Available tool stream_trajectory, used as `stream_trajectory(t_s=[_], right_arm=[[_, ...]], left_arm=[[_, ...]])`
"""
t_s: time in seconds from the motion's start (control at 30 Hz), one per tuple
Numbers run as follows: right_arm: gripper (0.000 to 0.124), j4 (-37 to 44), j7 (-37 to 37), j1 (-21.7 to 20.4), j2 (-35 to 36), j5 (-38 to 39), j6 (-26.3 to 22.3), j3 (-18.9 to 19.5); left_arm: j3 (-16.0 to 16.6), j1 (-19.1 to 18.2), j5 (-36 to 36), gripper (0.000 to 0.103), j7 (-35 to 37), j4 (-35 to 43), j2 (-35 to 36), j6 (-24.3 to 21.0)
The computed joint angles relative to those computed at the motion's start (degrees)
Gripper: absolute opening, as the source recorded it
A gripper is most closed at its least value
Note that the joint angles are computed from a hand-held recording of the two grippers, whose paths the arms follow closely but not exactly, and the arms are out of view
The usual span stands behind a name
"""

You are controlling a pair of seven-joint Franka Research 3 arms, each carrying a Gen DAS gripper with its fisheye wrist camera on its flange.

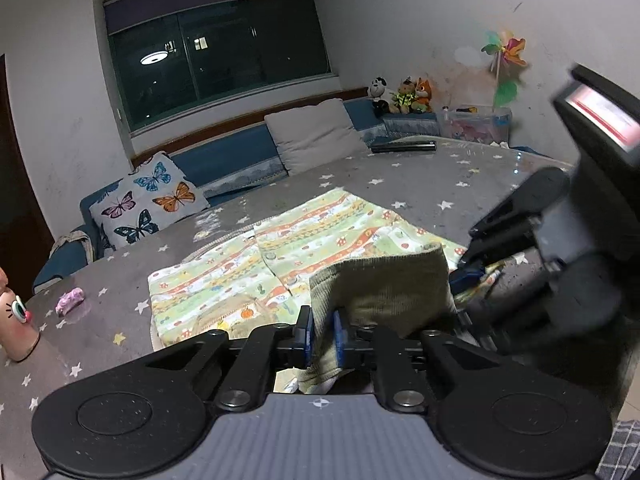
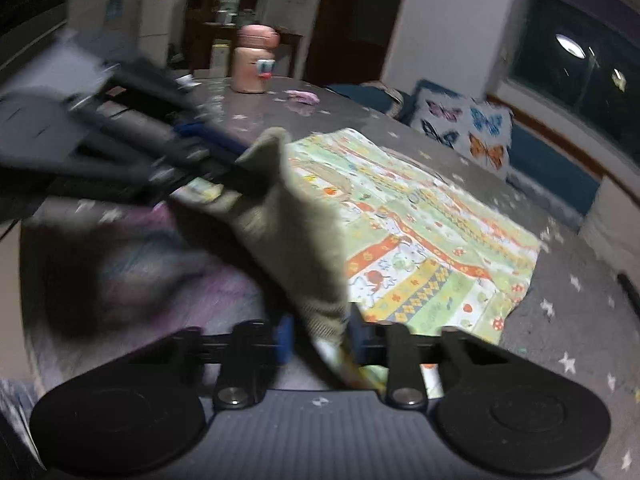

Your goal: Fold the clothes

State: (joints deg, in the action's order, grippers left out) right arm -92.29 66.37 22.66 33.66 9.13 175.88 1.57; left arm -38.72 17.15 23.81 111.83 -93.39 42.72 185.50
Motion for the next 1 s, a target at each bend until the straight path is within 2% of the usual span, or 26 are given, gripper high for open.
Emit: stream_trajectory(t_s=[0.03,0.07,0.1,0.13,0.23,0.3,0.43,0.5,0.57,0.6,0.63,0.7,0.9,1.0], right_arm=[[0.016,1.1,0.5,-0.6,0.5,0.8,-0.5,0.6],[0.015,2.1,0.8,-1.2,0.9,1.6,-1.0,1.2],[0.015,2.5,0.8,-1.9,1.0,2.3,-0.9,2.0],[0.014,2.9,0.8,-2.6,1.1,2.9,-0.8,2.7],[0.013,4.0,1.1,-3.3,1.3,4.3,-1.2,3.5],[0.013,4.6,1.2,-3.3,1.5,4.5,-1.1,3.5],[0.013,4.9,1.1,-3.0,1.5,4.5,-0.2,3.1],[0.012,4.8,1.7,-2.3,1.5,4.4,0.5,2.3],[0.011,4.5,2.2,-1.8,1.4,4.2,1.3,1.7],[0.010,4.3,2.5,-1.5,1.4,4.1,1.8,1.5],[0.010,4.1,2.7,-1.4,1.3,4.1,2.3,1.3],[0.010,3.5,2.7,-1.4,1.2,4.1,3.0,1.5],[0.008,0.3,3.3,-1.0,-0.6,4.2,5.1,1.5],[0.008,-3.7,2.4,-2.4,-3.6,4.8,6.7,3.6]], left_arm=[[0.5,0.0,0.1,0.026,-0.1,-0.9,-0.7,0.5],[1.4,-0.2,0.3,0.034,-0.4,-1.9,-1.5,1.3],[2.8,-0.6,0.6,0.046,-1.0,-3.2,-2.6,2.4],[4.2,-1.1,1.1,0.052,-1.7,-4.4,-3.6,3.4],[8.9,-3.5,2.7,0.056,-4.1,-6.7,-5.9,5.3],[14.2,-7.4,2.9,0.056,-5.7,-6.8,-6.8,6.6],[29.6,-19.9,2.1,0.056,-6.0,-5.4,-6.8,10.4],[34.5,-23.9,1.8,0.056,-5.1,-4.3,-5.7,11.6],[38.1,-26.8,0.8,0.041,-4.3,-2.9,-4.4,11.5],[39.9,-28.4,-0.1,0.026,-3.9,-2.2,-3.9,11.2],[41.0,-29.2,-0.9,0.017,-3.9,-1.9,-3.6,10.9],[41.2,-29.3,-1.6,0.011,-4.3,-2.1,-3.7,10.8],[40.8,-28.6,-2.1,0.006,-5.0,-6.8,-7.4,13.4],[37.6,-25.6,-0.4,0.006,-6.0,-11.2,-11.0,14.5]])
